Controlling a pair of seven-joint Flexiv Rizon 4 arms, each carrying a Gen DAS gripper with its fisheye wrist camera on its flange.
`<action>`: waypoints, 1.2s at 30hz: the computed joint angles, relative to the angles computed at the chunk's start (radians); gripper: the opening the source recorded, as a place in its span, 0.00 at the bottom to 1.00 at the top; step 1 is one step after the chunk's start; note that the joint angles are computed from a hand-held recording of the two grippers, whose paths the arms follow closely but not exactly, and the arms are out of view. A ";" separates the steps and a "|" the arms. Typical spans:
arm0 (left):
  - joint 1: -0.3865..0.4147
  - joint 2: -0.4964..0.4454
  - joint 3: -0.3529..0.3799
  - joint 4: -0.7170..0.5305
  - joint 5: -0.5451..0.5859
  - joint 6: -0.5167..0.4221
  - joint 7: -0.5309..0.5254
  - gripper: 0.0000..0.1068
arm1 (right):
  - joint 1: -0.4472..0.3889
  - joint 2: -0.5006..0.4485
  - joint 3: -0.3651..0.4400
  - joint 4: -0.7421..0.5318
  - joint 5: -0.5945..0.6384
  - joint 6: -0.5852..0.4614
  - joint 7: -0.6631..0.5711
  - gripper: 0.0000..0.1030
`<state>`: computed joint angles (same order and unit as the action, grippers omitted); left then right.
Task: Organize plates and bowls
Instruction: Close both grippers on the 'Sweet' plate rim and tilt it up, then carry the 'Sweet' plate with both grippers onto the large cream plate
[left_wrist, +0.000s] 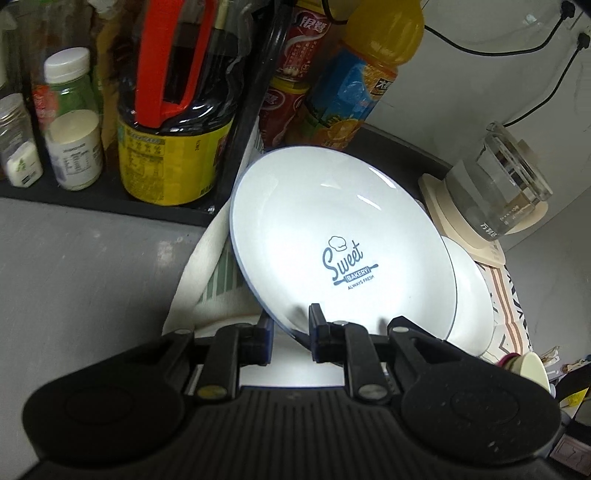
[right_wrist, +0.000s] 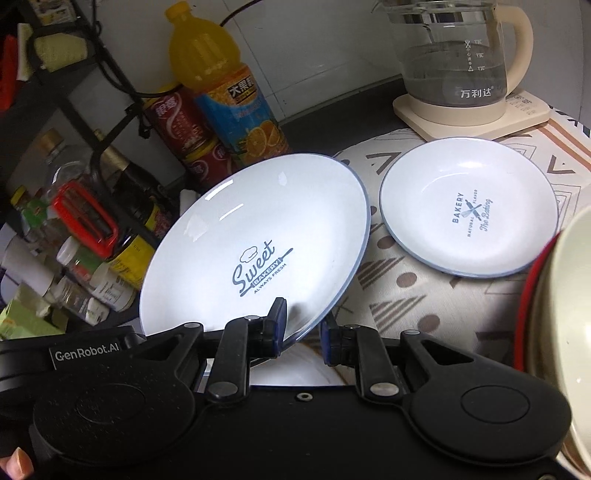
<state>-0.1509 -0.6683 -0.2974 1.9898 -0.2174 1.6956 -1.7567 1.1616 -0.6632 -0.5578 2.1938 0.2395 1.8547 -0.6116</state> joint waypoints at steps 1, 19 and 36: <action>-0.002 0.010 0.000 0.016 -0.001 0.007 -0.007 0.16 | -0.001 0.008 0.007 0.008 0.002 0.007 0.000 0.18; -0.233 0.133 0.191 0.194 -0.037 0.097 -0.220 0.16 | -0.022 0.096 0.149 0.125 0.105 0.123 -0.201 0.18; -0.399 0.167 0.264 0.309 -0.109 0.158 -0.361 0.17 | -0.004 0.166 0.225 0.226 0.212 0.151 -0.360 0.18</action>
